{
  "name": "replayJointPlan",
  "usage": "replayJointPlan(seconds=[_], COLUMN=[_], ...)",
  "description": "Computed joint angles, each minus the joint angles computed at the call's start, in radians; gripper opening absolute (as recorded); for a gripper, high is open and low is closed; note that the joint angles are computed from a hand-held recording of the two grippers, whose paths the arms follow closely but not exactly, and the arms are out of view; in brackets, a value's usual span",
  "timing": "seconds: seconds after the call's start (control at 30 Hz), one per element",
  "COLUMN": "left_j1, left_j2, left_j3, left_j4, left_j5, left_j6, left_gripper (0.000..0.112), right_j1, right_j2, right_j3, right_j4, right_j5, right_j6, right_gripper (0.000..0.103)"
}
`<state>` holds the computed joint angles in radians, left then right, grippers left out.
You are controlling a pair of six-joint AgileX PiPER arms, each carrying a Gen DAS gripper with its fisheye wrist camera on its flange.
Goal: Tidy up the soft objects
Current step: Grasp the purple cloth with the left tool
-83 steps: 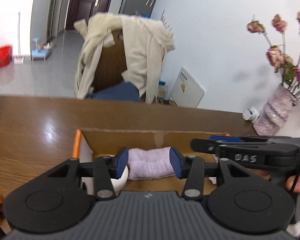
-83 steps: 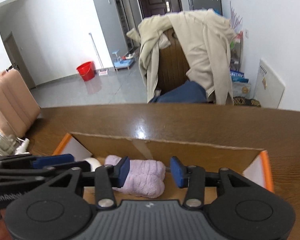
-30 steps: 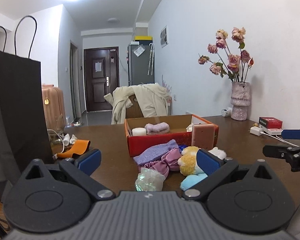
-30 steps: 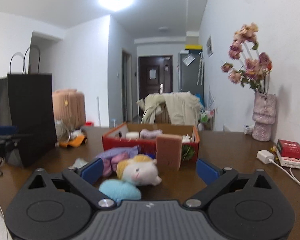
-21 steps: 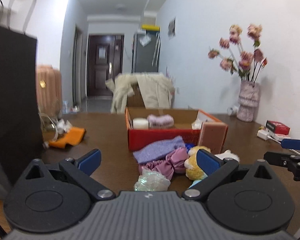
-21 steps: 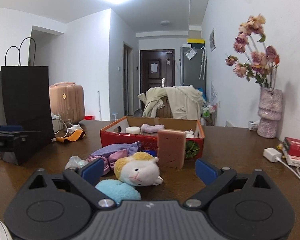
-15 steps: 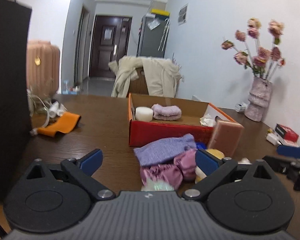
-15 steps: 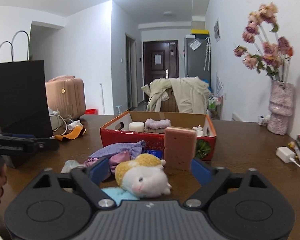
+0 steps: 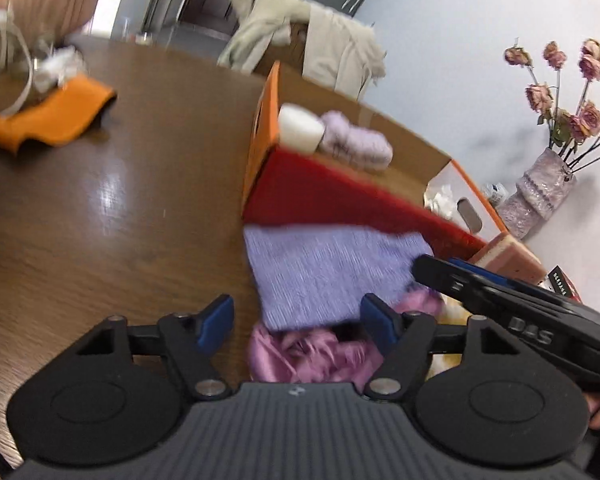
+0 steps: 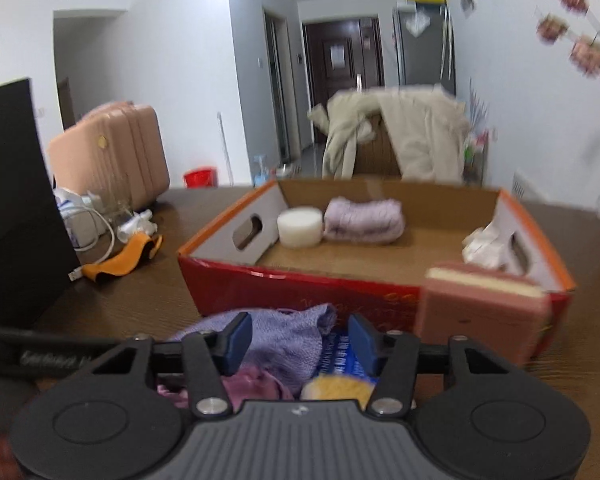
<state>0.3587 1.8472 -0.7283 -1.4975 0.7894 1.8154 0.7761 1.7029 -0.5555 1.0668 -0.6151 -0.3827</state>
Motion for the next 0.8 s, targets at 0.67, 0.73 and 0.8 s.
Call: replayJointPlan(seconds=[0.67,0.73,0.8], left_j1=[0.011,-0.003,-0.001], left_j2=[0.024,0.046,0.032], left_j3=[-0.003,-0.028,-0.004], left_j4=[-0.171,-0.116,-0.148], left_j5=[0.002,-0.017,-0.009], left_j6=[0.134,0.094,0.154], left_gripper=[0.023,0.010,0.006], right_j1=[-0.160,-0.134,-0.107], right_j2=[0.126,0.130,0.139], right_j3=[-0.177,-0.170,-0.168], right_j4=[-0.102,-0.092,-0.056], right_j5=[0.221,0.195,0.162], right_j6=[-0.042,-0.055,-0.102], right_gripper=[0.033,0.022,0.013])
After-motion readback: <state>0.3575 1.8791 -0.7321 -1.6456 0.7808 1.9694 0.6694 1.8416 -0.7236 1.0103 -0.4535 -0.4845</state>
